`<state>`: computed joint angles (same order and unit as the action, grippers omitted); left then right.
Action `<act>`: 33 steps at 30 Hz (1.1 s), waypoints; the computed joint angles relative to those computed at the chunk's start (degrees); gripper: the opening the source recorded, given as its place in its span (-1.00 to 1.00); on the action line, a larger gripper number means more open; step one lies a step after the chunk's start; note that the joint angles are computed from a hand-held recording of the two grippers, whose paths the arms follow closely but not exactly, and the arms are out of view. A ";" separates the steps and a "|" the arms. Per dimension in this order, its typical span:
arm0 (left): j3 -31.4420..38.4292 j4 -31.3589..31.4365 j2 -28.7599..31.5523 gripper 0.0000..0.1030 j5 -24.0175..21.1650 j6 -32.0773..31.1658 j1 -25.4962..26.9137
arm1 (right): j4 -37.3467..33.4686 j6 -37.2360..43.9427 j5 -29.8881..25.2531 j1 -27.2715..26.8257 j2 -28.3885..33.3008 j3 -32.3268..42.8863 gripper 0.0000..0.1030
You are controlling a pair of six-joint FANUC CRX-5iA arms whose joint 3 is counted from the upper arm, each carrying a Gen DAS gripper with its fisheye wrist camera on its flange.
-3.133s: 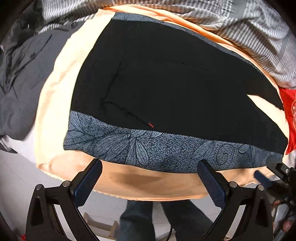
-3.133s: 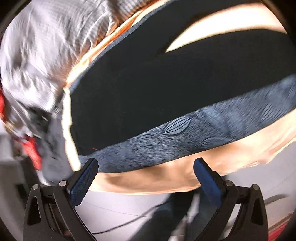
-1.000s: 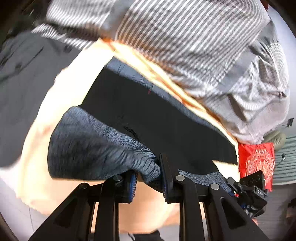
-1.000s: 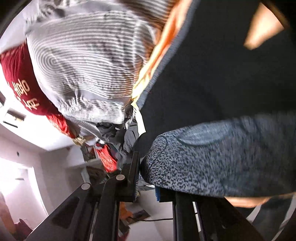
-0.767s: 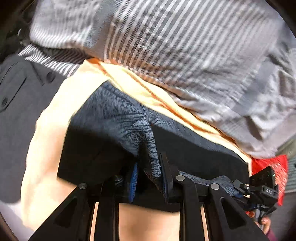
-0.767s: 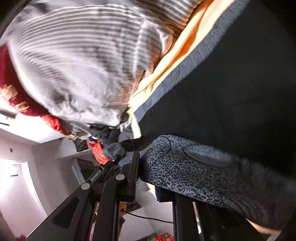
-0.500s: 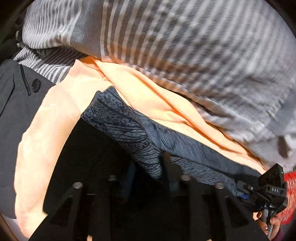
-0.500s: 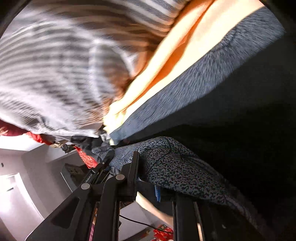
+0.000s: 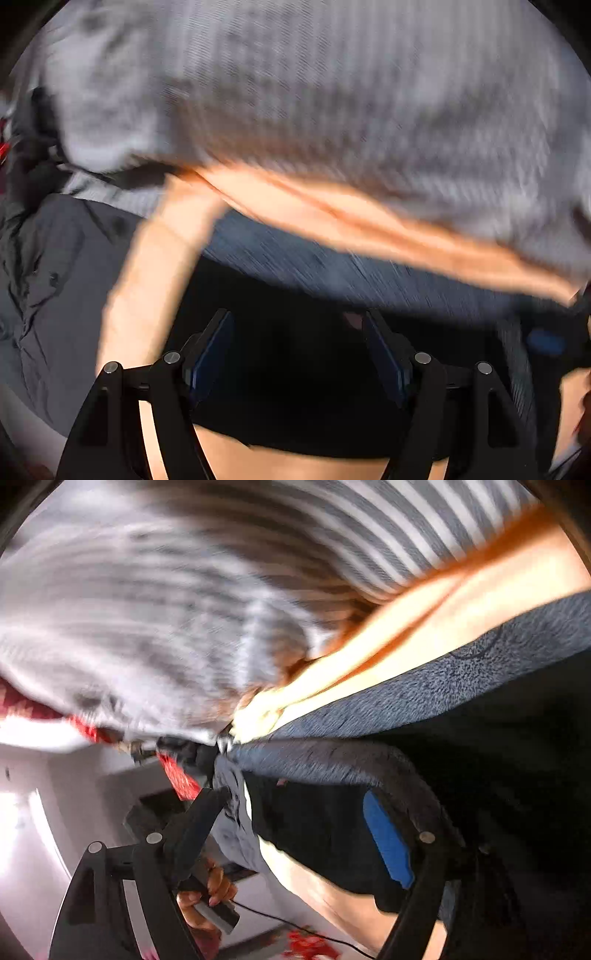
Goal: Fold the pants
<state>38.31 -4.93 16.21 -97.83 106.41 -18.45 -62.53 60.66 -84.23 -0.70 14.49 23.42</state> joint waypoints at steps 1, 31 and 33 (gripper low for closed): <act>-0.64 0.11 0.46 0.42 -0.73 -0.11 -1.58 | -1.40 1.36 -1.45 -0.31 -1.13 -0.67 0.63; 10.73 5.47 8.66 0.54 -7.65 0.34 -27.00 | 38.18 -14.00 -22.27 -13.17 -52.45 -34.94 0.43; 10.67 5.91 8.61 0.54 -7.67 0.79 -28.71 | 39.66 -20.03 -21.18 -8.88 -56.44 -38.10 0.43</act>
